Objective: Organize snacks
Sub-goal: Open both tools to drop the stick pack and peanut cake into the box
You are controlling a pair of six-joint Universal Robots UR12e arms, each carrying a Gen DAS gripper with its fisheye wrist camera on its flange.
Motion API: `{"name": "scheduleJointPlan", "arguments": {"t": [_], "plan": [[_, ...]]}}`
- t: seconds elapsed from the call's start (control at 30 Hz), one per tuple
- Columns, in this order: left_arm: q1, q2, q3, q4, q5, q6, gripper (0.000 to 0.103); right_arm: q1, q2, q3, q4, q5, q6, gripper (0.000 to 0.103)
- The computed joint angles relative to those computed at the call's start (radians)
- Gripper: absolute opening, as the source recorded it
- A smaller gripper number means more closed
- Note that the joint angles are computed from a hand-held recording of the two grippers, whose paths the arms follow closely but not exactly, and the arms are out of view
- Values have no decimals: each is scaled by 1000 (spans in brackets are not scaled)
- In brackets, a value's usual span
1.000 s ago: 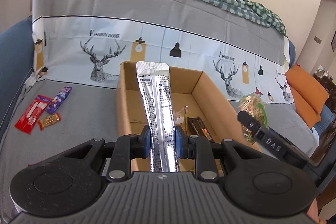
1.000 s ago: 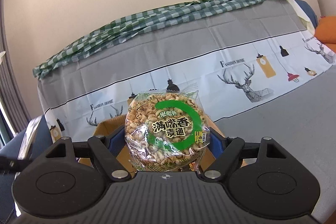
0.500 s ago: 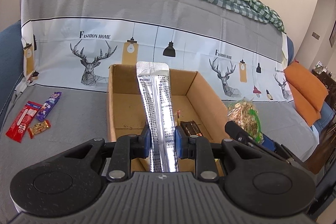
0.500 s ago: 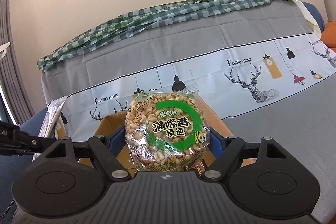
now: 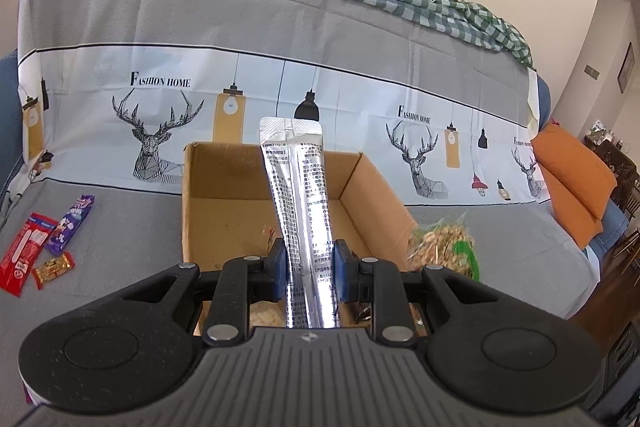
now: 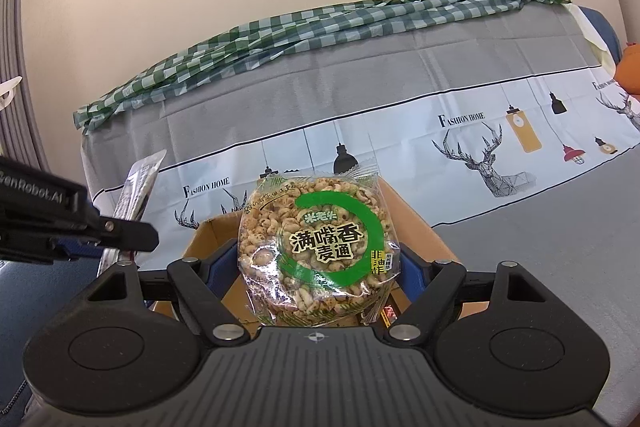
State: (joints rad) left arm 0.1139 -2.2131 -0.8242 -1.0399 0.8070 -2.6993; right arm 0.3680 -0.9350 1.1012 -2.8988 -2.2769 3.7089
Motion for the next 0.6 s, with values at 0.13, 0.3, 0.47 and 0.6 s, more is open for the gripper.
{"name": "scheduleJointPlan", "arguments": {"t": [0.13,0.3,0.47,0.6], "plan": [[-5,-16,29,-5,-3,-10,26,-1,-1,2,-5,4,-10,81],[-1,-33,53,3,-47,-48,64,0,5,-12,20,-14,-5,85],[17,-23,17,80,-53,-72,64,-2,5,-10,8,1,-8,90],[51,-13,-25,142,-48,-67,54,0,10,-20,22,-1,-26,90]]}}
